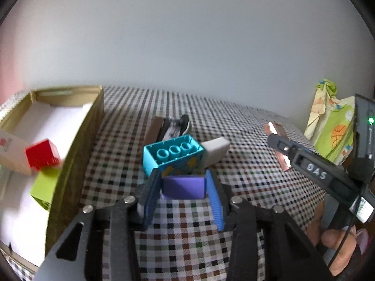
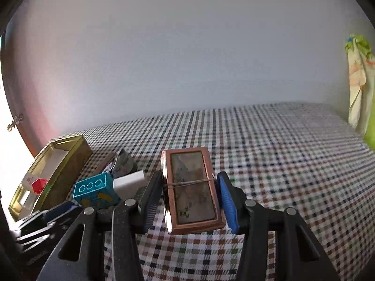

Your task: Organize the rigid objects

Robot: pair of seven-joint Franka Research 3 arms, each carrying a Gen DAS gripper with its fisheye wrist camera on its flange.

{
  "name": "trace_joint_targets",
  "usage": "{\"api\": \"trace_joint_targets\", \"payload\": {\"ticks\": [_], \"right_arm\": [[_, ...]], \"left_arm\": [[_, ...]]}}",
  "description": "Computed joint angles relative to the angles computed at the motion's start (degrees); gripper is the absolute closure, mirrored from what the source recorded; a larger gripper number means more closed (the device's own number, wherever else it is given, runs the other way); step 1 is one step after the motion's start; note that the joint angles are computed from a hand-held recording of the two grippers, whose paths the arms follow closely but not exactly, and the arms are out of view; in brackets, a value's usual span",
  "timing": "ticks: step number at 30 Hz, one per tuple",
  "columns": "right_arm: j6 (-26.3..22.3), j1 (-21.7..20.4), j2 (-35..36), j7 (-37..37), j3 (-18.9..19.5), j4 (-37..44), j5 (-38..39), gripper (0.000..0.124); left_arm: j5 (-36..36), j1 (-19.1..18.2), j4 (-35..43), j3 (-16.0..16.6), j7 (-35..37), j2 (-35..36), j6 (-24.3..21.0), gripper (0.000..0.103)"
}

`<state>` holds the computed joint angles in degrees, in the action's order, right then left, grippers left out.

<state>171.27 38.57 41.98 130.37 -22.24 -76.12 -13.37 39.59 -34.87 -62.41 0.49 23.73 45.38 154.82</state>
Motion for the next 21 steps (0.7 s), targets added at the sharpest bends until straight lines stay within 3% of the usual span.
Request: {"api": "trace_joint_targets", "payload": {"ticks": [4, 12, 16, 21], "right_arm": [[-1.1, 1.2, 0.8, 1.0, -1.7, 0.8, -1.1, 0.073], [-4.8, 0.0, 2.1, 2.7, -0.3, 3.8, -3.5, 0.073], [-5.0, -0.3, 1.9, 3.7, 0.4, 3.8, -4.9, 0.073], [-4.5, -1.1, 1.2, 3.6, 1.5, 3.0, -5.6, 0.073]], "left_arm": [[1.3, -0.7, 2.5, 0.8, 1.6, 1.1, -1.7, 0.065], [-5.9, 2.8, 1.9, -3.7, 8.4, 1.4, -2.3, 0.064], [-10.7, 3.0, 8.0, -6.1, 15.1, 4.7, -9.7, 0.061], [-14.4, 3.6, 7.5, -6.2, 15.2, 4.7, -10.1, 0.059]]}}
